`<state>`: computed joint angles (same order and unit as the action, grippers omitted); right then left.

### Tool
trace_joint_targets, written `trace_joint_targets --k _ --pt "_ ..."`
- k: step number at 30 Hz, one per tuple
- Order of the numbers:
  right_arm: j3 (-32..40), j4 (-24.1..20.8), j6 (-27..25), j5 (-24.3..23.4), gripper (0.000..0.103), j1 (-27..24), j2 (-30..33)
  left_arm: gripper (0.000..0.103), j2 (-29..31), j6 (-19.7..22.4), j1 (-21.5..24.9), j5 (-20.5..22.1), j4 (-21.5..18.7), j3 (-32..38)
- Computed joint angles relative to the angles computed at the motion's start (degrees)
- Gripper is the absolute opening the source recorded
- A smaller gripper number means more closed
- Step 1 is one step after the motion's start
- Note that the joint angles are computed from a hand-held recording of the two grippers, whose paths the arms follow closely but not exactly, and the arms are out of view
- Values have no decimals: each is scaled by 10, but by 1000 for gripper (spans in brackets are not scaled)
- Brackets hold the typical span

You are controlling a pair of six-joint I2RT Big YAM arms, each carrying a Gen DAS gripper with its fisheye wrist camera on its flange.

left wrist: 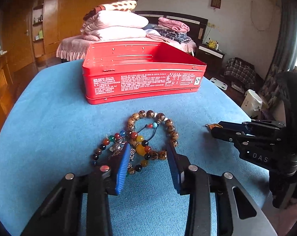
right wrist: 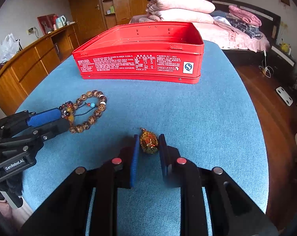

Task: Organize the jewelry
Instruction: 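Close the left tool on the multicolour bead bracelet while the right holds the pendant, then carry the gold pendant and multicolour bracelet over the red tin with both tools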

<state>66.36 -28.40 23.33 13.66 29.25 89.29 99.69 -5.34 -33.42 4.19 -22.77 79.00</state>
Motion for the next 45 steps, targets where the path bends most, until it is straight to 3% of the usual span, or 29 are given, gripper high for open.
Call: trace_joint_targets --k 2,6,8,10,13,26,32,45 --pt "0 0 0 0 19 0 0 27 5 4 -2 7 -5 6" --pt "0 -1 0 0 19 0 0 23 11 5 -2 17 -8 11" --pt "0 0 -1 0 19 0 0 12 13 2 2 33 -8 12" --pt "0 2 -1 -1 19 -1 1 8 13 -6 4 40 -7 13" --pt "-3 6 -2 -1 20 -1 1 8 9 -22 9 45 2 5" --pt "-1 8 -1 17 20 7 6 8 -82 -84 54 24 116 -99" --pt "-6 10 1 30 19 12 0 8 -88 -84 61 17 118 -110" --pt "-35 63 12 28 19 11 -42 8 -92 -78 53 13 131 -109"
